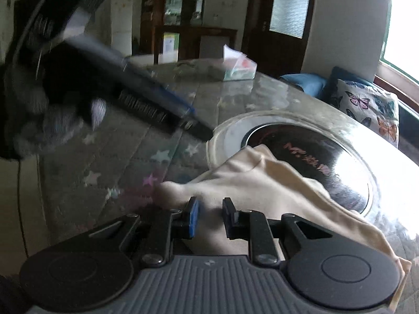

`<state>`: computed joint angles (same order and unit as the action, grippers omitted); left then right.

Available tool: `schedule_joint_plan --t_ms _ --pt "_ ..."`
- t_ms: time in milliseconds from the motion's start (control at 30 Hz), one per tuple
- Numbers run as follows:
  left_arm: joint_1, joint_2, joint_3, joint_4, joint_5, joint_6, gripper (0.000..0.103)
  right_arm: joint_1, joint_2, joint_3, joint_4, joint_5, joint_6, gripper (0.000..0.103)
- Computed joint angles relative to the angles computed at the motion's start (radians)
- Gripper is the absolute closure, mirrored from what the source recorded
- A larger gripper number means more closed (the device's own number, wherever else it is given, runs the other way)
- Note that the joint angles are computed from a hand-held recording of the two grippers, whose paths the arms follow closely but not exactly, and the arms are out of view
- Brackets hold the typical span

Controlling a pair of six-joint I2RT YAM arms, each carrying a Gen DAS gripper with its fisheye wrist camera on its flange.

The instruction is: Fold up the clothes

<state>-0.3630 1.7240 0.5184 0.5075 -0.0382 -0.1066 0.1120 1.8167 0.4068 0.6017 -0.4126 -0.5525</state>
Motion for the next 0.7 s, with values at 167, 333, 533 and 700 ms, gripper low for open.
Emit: schedule_joint_plan --t_ms 167,333,533,700 --pt "0.029 0.01 0.021 -0.024 0.054 -0.055 0.05 -0.006 -0.085 -0.044 -0.016 -0.005 -0.026 0.082" --pt "0.038 0.042 0.054 -0.066 0.112 -0.124 0.045 0.022 -0.107 -0.073 -0.011 -0.019 -0.076 0.062" --pt "0.047 0.084 0.098 -0.108 0.185 -0.206 0.037 0.103 -0.002 -0.081 0.133 0.077 -0.079 0.065" --pt "0.057 0.12 0.145 -0.152 0.241 -0.278 0.036 0.076 -0.04 -0.081 0.109 0.042 -0.044 0.088"
